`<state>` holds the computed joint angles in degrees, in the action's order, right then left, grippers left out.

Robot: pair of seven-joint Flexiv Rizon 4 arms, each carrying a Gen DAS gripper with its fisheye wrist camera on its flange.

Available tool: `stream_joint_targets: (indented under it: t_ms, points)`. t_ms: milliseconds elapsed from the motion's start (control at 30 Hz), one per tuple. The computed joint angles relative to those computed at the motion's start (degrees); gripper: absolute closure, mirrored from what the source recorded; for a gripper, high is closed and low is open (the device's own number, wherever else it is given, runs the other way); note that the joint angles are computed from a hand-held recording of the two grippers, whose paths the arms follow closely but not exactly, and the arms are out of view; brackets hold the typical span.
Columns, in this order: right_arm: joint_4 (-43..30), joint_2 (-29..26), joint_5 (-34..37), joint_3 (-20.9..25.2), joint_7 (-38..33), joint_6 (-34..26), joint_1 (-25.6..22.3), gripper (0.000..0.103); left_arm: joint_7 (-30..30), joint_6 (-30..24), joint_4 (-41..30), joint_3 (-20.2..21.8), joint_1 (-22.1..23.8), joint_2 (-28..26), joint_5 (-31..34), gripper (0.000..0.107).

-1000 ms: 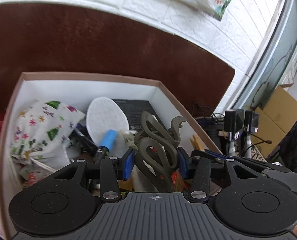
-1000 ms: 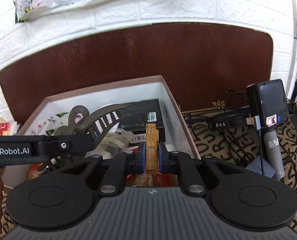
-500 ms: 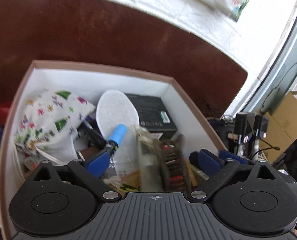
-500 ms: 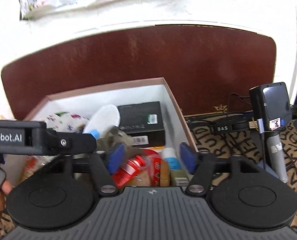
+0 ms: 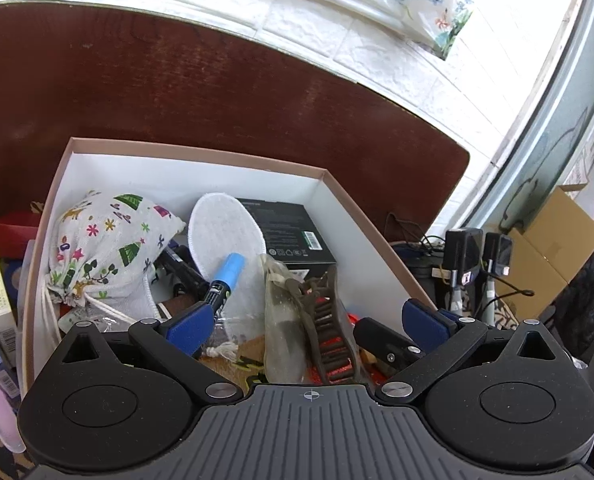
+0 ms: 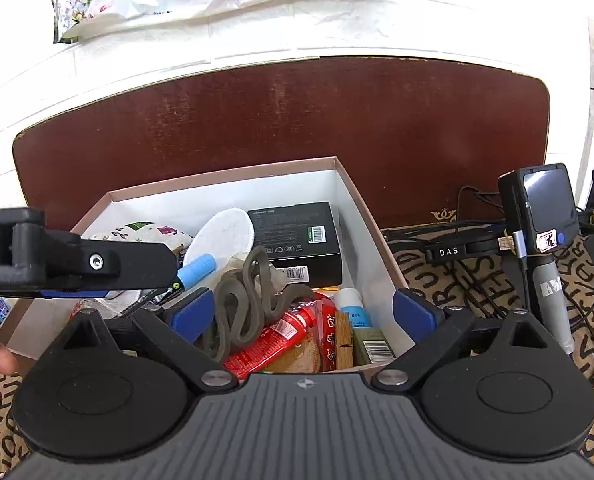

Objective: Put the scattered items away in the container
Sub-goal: 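Move both grippers back toward the blue-rimmed mesh keychain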

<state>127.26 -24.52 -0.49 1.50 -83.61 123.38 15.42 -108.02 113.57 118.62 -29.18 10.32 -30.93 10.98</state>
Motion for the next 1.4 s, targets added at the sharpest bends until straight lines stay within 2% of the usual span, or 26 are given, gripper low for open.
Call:
stream_joint_targets:
  t_ms: [267,400,567,767,867,967,1100,1267,1400]
  points:
    - [1.54,2.28,2.26,-0.22,-1.94,0.45,2.30,0.003,-2.12,1.46,3.20,-1.27,2.53,2.37,1.71,0.004]
    - [3.40,4.45,2.34,1.03,-2.56,0.06,3.17,0.002,-6.42,5.83,7.18,-0.70,4.24,4.03,3.87,0.004]
    - [6.49,6.26,2.20,3.16,-5.14,2.28,5.86,0.001,-10.93,12.32,13.37,5.32,3.50,7.70,7.40,0.004]
    - [7.44,7.50,10.07,1.91,-15.52,1.72,17.22,0.001,-14.78,19.97,21.76,15.33,2.27,10.91,10.93,0.004]
    - [6.98,7.34,14.22,1.35,-21.00,1.10,22.94,0.001,-16.65,22.66,25.54,19.36,3.43,11.82,13.09,0.004]
    - [6.35,6.72,15.41,2.10,-23.56,0.17,25.87,0.001,-18.51,23.99,28.29,21.84,6.33,12.45,16.36,0.004]
    - [5.40,5.46,14.64,3.83,-22.62,-1.16,27.34,0.001,-20.04,26.17,30.46,24.30,10.02,12.01,19.32,0.004]
    - [3.42,3.26,17.54,0.59,-22.42,-3.47,32.85,0.001,-20.11,28.36,30.58,26.15,13.45,10.75,21.51,0.004]
    - [1.99,1.60,15.92,0.28,-19.13,-5.95,32.38,0.008,-18.78,27.77,28.66,26.46,14.10,9.71,20.90,0.004]
